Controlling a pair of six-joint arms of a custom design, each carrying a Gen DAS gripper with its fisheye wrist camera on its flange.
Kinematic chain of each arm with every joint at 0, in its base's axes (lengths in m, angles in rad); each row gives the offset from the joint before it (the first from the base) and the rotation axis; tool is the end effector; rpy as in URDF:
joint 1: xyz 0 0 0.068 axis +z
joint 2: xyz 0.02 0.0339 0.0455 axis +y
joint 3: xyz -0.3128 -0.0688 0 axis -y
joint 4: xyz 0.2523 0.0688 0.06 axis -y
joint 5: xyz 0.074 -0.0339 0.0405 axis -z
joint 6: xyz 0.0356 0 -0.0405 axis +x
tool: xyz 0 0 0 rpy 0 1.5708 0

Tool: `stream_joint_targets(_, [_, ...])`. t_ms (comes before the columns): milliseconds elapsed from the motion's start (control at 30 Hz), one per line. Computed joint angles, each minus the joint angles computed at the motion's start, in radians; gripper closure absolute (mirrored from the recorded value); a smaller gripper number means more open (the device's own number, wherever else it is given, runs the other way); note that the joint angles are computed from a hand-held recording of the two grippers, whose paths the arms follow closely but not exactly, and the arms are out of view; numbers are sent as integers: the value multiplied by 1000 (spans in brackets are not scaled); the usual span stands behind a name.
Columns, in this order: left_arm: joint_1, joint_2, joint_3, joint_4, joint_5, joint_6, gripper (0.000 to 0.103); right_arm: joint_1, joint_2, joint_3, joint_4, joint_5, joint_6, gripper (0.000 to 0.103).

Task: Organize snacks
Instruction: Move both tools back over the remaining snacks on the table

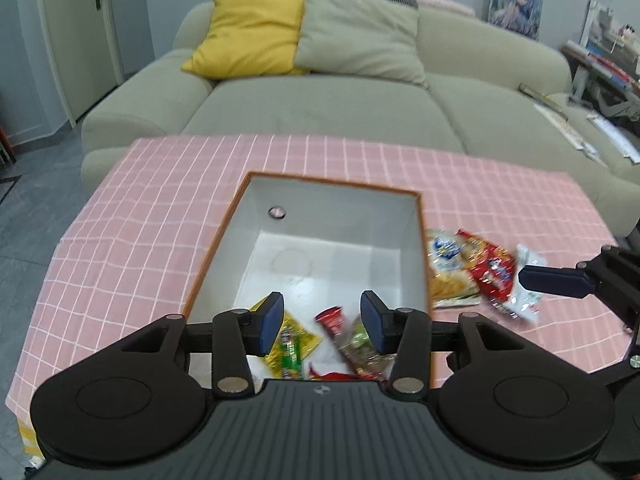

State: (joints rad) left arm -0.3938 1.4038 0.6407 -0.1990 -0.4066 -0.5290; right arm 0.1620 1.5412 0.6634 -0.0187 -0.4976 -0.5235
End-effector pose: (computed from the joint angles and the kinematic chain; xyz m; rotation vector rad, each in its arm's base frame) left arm 0.2389 -0.0840 0.2034 -0.3201 2.4059 0.1084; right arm 0.2774 0.0625 0.1881 -0.9915 2.1531 0.4413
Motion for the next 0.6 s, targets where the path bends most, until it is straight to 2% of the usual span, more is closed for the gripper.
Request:
stream_joint_targets(200, [-118, 7, -25, 58, -58, -88, 50, -132, -13, -81, 82, -54, 11, 26])
stream_joint_targets(400, [-211, 77, -59, 202, -81, -165, 50, -254, 30, -142, 179, -77, 23, 26])
stream_joint_targets(600, [-256, 200, -44, 314, -66, -160, 50, -364, 125, -182, 297, -83, 11, 26])
